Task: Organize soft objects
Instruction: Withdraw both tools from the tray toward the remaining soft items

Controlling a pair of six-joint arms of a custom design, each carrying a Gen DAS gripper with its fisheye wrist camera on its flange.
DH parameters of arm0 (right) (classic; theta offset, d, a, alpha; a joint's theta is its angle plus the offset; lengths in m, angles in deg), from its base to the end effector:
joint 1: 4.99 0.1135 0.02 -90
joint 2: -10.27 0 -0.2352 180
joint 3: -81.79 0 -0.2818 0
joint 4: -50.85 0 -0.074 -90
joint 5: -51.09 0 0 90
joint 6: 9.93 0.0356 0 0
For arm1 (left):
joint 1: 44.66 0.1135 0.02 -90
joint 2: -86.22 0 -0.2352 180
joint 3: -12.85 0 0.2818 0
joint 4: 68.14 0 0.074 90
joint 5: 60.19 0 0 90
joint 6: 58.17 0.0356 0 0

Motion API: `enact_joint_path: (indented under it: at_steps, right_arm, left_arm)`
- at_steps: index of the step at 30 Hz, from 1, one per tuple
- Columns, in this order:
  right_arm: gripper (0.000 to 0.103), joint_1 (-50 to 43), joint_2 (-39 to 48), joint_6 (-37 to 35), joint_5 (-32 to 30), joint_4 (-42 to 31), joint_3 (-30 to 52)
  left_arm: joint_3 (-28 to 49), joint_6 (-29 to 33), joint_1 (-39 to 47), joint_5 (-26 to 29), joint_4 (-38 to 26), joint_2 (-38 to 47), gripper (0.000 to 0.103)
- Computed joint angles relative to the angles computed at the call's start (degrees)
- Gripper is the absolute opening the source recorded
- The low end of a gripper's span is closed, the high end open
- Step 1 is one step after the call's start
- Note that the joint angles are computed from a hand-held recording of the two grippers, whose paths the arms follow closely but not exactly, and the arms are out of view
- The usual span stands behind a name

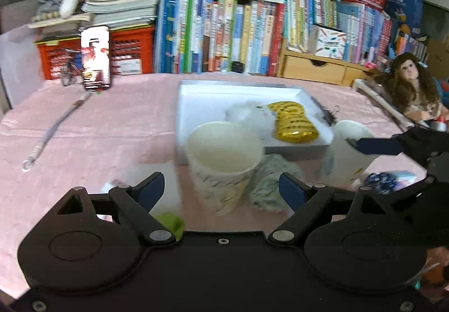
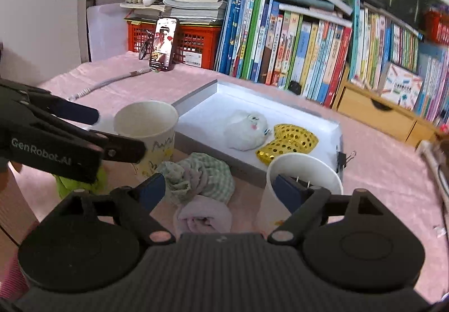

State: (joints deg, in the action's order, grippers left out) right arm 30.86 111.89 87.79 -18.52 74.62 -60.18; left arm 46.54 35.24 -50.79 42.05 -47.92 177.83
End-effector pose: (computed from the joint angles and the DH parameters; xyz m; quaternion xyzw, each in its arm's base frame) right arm 0.2303 0.1511 0.0227 -0.1438 0.8829 0.0060 0.4470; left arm 0.2600 -0.0355 0.0433 0.1210 0.8855 -0.1061 0.4358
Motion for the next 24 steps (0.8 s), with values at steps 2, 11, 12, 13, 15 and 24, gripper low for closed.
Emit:
enact_joint_path:
  at_steps: [2,11,12,13,15,24]
  right_arm:
    - [0.091,1.12,0.81,0.01,1.90,1.08,-0.02]
    - [0.091,1.74,1.47,-0.18,2.07,2.74,-0.06]
    - [0.091,1.83,1.72,-0.25,2.16,2.94,0.05]
    - [0.091,1.90,1.86,-0.31,2.14,3.18,0.00]
    - [0.091,1.99,2.10,-0.38,2.19,3.64,-0.08]
    - [0.091,1.81,2.31,-0.81,2.32,5.95,-0.94]
  left_arm:
    - [-1.75,0.32,1.05,-0.16,3.38,0.69,0.088]
    - [-6.35,1.87,5.14,0.45,15.00,4.02,0.091]
    - [-6.71,2.18,5.43,0.37,16.10,4.61,0.091]
    - [-6.99,2.45,5.67,0.19,17.05,5.19,0.091]
    - [-7.51,2.58,6.01,-0.27,19.38,6.88,0.091]
    - [-9.71,3.22,8.02,-1.22,30.91,15.63,0.091]
